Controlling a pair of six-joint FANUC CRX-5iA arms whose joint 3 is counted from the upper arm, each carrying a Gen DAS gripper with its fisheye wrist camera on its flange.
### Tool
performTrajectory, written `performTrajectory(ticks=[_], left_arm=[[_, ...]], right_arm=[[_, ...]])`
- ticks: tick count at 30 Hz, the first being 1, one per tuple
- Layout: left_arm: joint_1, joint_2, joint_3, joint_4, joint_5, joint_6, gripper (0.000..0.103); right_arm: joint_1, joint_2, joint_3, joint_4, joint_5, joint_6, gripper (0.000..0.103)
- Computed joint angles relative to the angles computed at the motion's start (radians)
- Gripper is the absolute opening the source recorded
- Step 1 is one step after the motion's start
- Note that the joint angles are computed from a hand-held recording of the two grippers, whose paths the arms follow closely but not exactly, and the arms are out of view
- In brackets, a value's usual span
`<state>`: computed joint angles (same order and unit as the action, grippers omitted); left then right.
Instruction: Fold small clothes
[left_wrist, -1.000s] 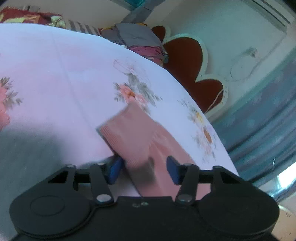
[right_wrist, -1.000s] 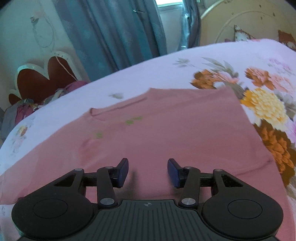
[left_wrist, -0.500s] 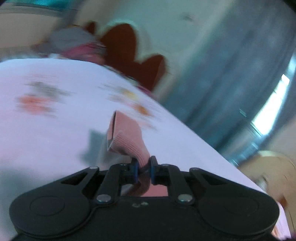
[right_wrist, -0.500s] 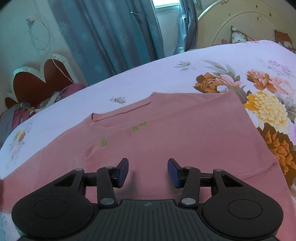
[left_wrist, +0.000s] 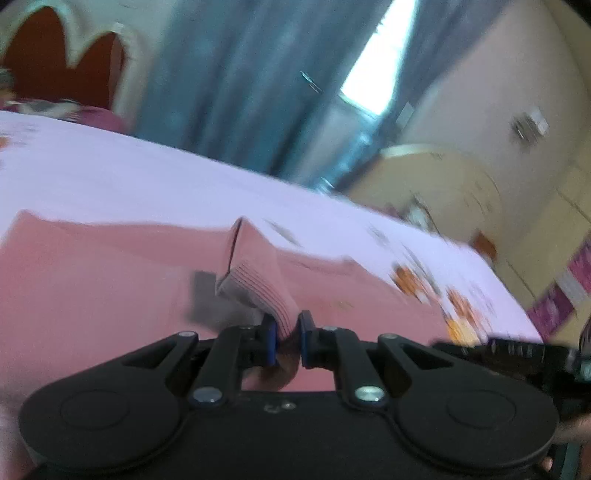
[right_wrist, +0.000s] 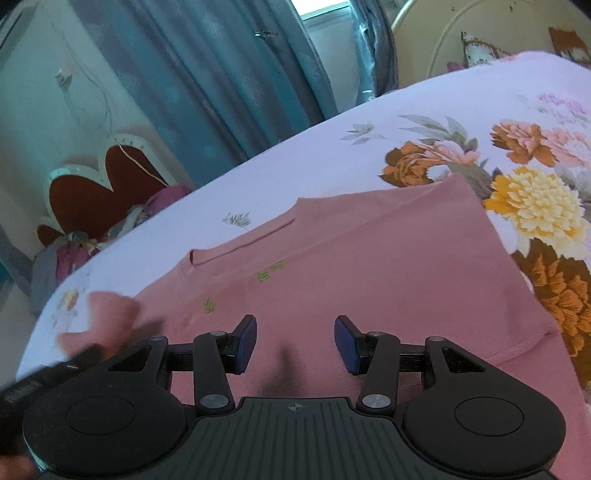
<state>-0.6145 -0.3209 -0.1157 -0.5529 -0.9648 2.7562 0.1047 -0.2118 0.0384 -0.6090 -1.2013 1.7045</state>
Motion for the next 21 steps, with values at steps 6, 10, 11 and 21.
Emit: performTrajectory(ticks=[6,10,11,21], left_arm=[[0.015,0.158,0.052,0.117,0.080,-0.091,0.012],[0.016,0.213,0.063,0.183,0.108,-0.163,0.048],[0.007,0.198,0.055,0.168,0.111,-0.144,0.051],[-0.291,-0.103,0.005,-0.238,-0.468,0.144,0.056]], right_arm=[[-0.151,0.060,0.063,-0.121,-0.101,0.062,0.048],[-0.206,0.094,0.094,-0.163,-0.160,0.070,0.048],[-0.216,0.100,0.098,-0.178,-0.172,0.072,0.048],[-0.166,0.094,0.078,-0.215,-0.211,0.098,0.070]])
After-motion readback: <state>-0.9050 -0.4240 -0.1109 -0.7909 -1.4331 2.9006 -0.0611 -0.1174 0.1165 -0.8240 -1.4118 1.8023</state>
